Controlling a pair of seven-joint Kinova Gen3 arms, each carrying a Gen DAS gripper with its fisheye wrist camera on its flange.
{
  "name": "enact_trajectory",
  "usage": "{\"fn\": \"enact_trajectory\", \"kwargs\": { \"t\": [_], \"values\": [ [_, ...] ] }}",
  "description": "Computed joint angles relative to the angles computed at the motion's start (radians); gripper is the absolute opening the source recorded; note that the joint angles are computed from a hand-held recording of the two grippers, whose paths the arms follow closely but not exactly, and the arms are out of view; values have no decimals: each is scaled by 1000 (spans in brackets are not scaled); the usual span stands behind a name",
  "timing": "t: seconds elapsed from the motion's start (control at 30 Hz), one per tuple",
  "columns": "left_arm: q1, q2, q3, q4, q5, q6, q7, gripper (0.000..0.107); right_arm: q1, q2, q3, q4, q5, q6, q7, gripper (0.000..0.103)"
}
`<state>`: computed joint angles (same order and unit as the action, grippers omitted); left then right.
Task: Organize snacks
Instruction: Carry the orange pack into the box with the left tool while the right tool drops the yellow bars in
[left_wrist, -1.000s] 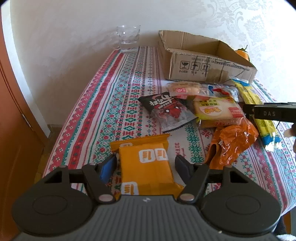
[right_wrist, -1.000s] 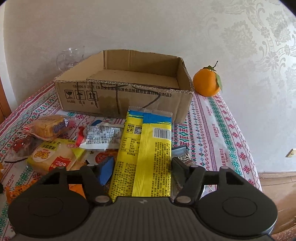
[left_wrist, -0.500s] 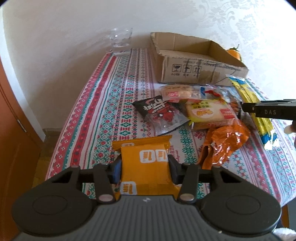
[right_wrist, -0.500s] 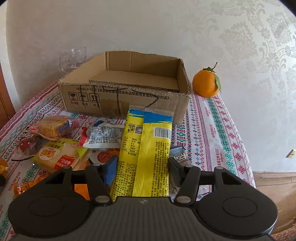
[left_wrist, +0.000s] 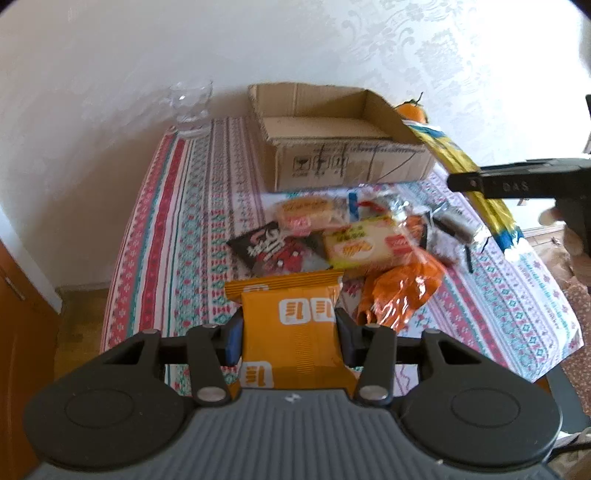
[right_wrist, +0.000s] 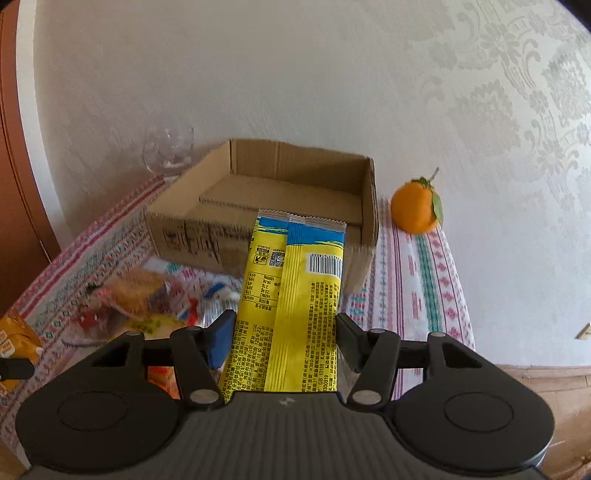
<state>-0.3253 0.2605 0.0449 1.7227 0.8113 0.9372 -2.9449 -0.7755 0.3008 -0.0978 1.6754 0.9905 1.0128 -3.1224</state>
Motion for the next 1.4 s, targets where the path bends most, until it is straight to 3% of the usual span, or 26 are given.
{"fn": "enact_trajectory", "kwargs": {
  "t": [0.4,0.77,0.83,0.87,0.93,1.1,1.23,1.4],
  "values": [
    [22,31,27,-87,12,29,-9,47,142,49,73,-155,-30,-116,237,63],
    [66,49,51,-129,-13,-26,63,47,253,209,168,-383,-210,-188,483,67],
    [72,55,58,-139,-20,-32,72,47,231,222,208,-383,-214,-192,476,81],
    [78,57,61,-144,-25,-39,77,47,221,217,219,-368,-209,-205,463,93],
    [84,62,68,-152,-32,-49,81,47,193,188,242,-304,-171,-254,415,101],
    [103,78,90,-182,-45,-71,82,47,143,132,248,-207,-97,-260,323,103],
    [128,97,107,-219,-59,-90,102,47,129,78,209,-126,-52,-262,238,103],
    [166,137,136,-302,-83,-108,139,47,61,41,160,-46,53,-165,105,103]
  ]
}}
